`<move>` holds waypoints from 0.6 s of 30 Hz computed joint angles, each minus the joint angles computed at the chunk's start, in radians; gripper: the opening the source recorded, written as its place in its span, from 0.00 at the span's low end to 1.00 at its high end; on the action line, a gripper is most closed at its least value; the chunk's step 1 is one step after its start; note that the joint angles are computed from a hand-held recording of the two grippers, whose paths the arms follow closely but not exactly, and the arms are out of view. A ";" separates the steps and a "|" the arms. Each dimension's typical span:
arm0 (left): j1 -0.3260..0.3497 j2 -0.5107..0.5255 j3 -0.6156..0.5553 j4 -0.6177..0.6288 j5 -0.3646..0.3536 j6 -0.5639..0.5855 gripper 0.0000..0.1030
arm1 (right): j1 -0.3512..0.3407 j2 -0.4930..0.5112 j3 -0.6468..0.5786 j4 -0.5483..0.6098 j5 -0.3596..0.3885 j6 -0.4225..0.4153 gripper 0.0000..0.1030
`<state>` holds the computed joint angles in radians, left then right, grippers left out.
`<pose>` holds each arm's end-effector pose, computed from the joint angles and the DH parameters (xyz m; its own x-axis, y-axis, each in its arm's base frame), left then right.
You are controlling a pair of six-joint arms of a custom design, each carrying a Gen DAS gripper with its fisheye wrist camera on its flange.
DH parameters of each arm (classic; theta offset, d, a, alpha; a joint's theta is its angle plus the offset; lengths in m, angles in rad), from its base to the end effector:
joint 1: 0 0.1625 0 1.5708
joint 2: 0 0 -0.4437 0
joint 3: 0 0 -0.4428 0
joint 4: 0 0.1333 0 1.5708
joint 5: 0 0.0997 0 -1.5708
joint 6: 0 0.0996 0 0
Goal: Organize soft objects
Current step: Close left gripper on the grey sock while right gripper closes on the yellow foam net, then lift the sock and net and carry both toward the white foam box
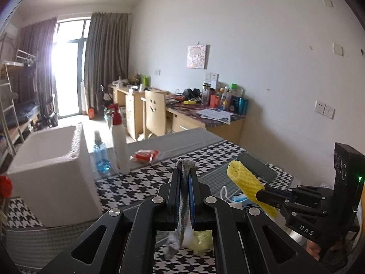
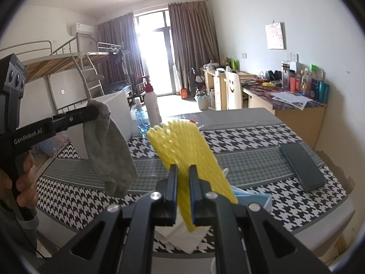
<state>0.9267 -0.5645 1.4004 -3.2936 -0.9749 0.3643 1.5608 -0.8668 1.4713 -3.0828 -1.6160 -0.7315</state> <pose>-0.3283 -0.7522 0.0966 -0.7273 0.3193 -0.6075 0.6834 0.4189 -0.5979 0.1209 -0.7926 0.2663 -0.7472 -0.3773 0.5471 -0.6625 0.4886 -0.5678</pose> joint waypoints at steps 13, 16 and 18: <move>0.001 -0.023 0.027 -0.048 0.063 0.005 0.07 | 0.021 0.022 -0.033 0.034 0.054 -0.027 0.11; 0.001 -0.027 0.031 -0.064 0.093 0.015 0.07 | 0.026 0.032 -0.050 0.048 0.061 -0.032 0.11; 0.002 -0.028 0.031 -0.078 0.104 0.024 0.07 | 0.030 0.040 -0.064 0.058 0.064 -0.031 0.11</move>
